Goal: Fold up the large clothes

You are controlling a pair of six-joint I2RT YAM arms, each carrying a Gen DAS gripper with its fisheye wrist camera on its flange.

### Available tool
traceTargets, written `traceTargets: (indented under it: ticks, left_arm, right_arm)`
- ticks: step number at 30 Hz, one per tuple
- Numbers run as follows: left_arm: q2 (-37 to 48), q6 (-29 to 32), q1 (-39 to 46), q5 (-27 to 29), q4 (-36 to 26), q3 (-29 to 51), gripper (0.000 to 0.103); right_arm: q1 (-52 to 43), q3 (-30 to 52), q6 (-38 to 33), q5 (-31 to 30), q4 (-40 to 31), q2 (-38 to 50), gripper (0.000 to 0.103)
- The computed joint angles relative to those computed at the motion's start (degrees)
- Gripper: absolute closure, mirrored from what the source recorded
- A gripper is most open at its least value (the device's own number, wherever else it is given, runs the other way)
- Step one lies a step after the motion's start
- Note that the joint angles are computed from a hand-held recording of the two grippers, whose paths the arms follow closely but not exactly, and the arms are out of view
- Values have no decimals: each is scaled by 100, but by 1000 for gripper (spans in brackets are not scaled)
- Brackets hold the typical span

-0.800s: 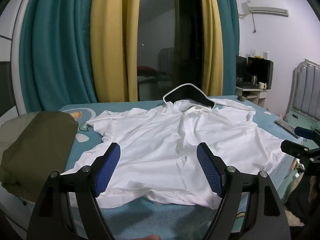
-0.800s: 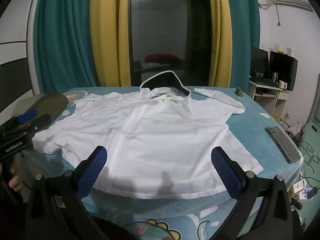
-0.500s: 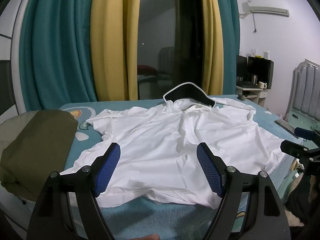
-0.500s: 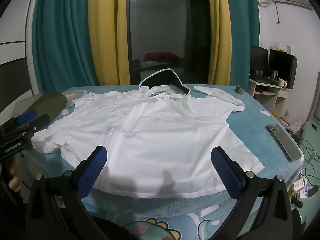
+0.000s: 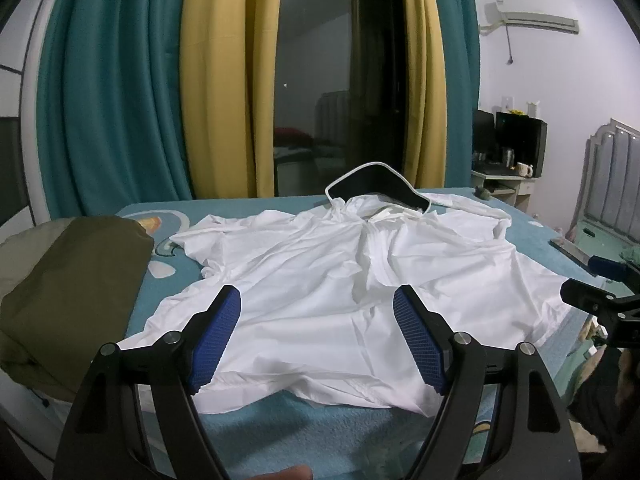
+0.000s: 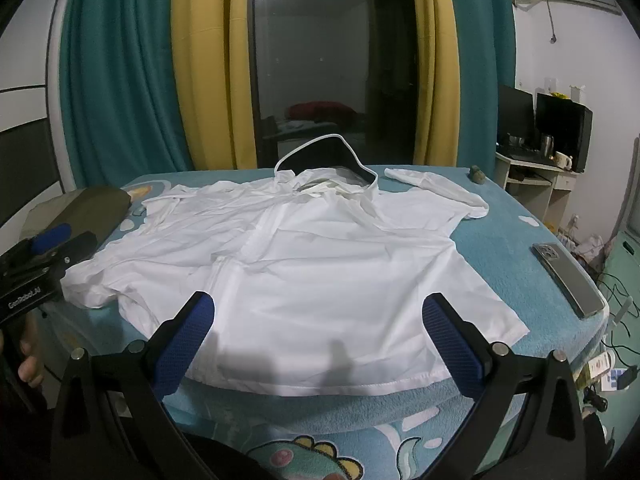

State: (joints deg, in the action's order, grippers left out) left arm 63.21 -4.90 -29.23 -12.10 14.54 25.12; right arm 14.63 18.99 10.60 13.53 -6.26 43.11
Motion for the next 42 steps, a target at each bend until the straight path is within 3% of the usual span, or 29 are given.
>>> traceTargets:
  ticks: [6,42]
  left_arm:
    - [138,-28,-53,-25,265,-105,22]
    - [-205,-57,104,222,-181,-71,22]
  right_arm:
    - [-5,12,3,-4,-22,-5,0]
    - [-1,12,18,-2,-47,-21,0]
